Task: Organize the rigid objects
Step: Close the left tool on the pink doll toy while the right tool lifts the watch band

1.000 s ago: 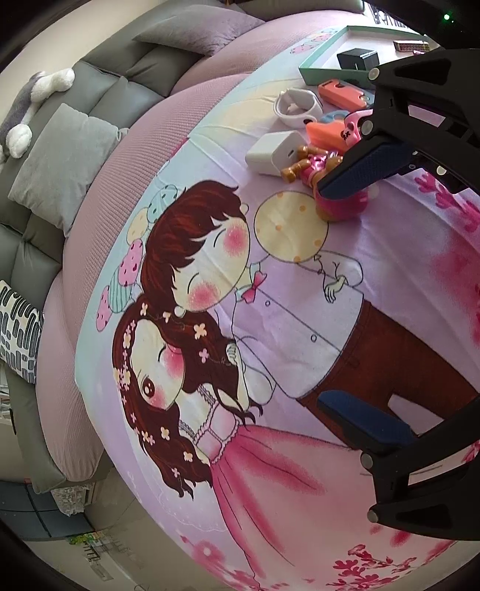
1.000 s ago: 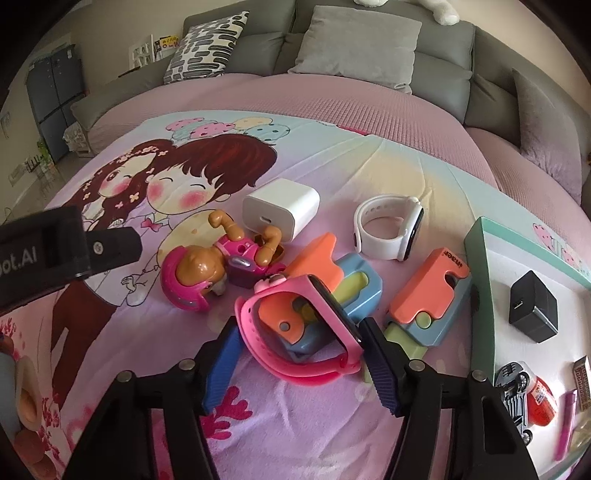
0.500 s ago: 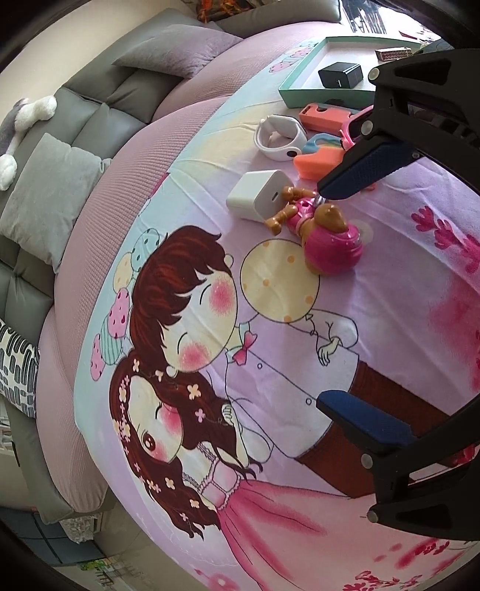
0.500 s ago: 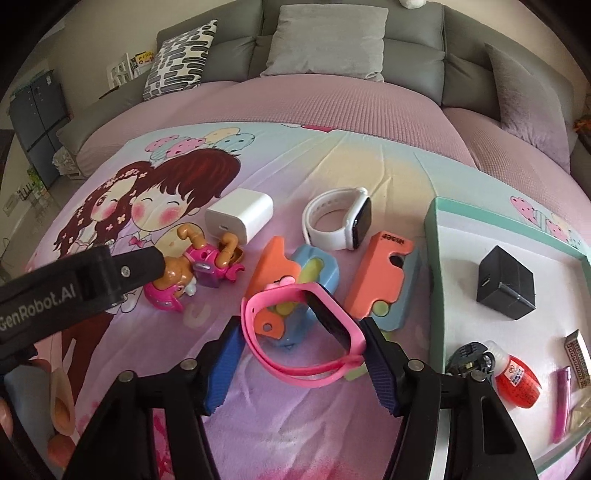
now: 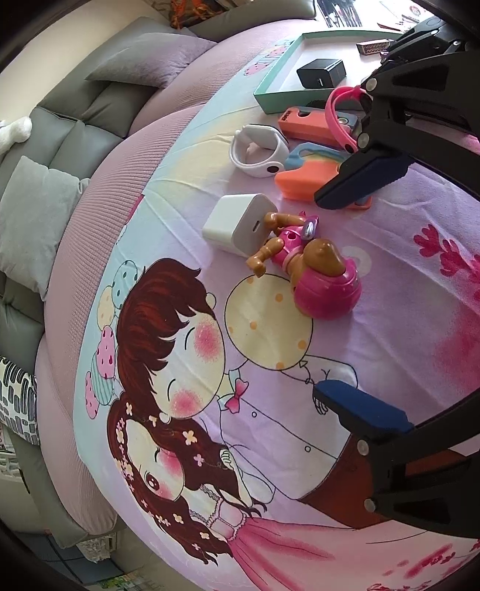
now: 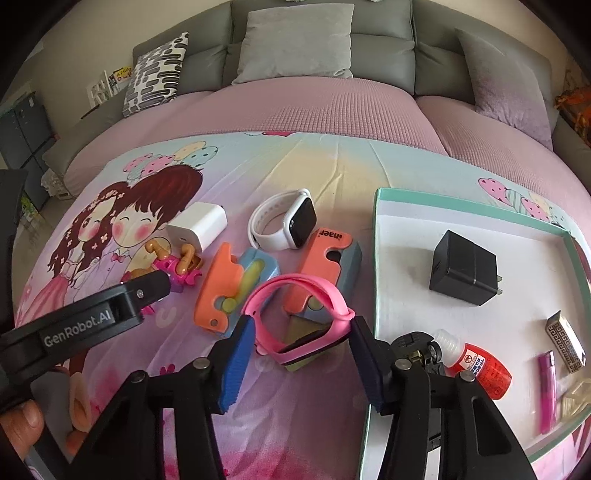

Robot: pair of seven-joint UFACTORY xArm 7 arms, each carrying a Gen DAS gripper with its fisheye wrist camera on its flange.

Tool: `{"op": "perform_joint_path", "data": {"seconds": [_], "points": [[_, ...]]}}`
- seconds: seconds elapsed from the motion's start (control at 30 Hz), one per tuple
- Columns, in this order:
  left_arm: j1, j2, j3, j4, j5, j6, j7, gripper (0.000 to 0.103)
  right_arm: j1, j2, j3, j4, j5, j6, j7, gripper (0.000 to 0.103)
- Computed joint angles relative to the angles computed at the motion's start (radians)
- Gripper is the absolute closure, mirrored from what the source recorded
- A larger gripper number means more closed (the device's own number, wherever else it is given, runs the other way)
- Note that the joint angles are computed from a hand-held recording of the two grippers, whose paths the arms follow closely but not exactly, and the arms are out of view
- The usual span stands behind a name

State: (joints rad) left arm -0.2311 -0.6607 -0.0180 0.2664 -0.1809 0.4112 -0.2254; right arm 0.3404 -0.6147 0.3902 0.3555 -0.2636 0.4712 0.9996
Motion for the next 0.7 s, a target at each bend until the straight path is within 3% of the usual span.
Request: {"op": "perform_joint_path", "data": {"seconds": [0.03,0.07,0.27,0.43,0.7], "points": [[-0.006,0.002,0.006,0.000,-0.005,-0.003,0.004,0.030,0.004,-0.003,-0.008,-0.006,0.006,-0.002,-0.003,0.052],[-0.013,0.008,0.012,0.002,-0.012,-0.005,0.008,0.035,0.006,-0.007,-0.014,-0.011,0.010,-0.006,-0.005,0.054],[-0.035,0.014,0.027,0.000,-0.042,-0.019,0.031,0.039,0.007,-0.025,-0.024,-0.028,0.024,-0.017,-0.020,0.055],[-0.048,0.004,0.026,-0.017,-0.059,-0.050,0.040,0.058,0.006,-0.030,-0.025,-0.035,0.030,-0.031,-0.028,0.054],[-0.052,-0.033,0.049,-0.041,-0.069,-0.044,0.061,0.058,-0.014,-0.005,0.007,-0.021,0.014,-0.050,-0.021,0.041]]}}
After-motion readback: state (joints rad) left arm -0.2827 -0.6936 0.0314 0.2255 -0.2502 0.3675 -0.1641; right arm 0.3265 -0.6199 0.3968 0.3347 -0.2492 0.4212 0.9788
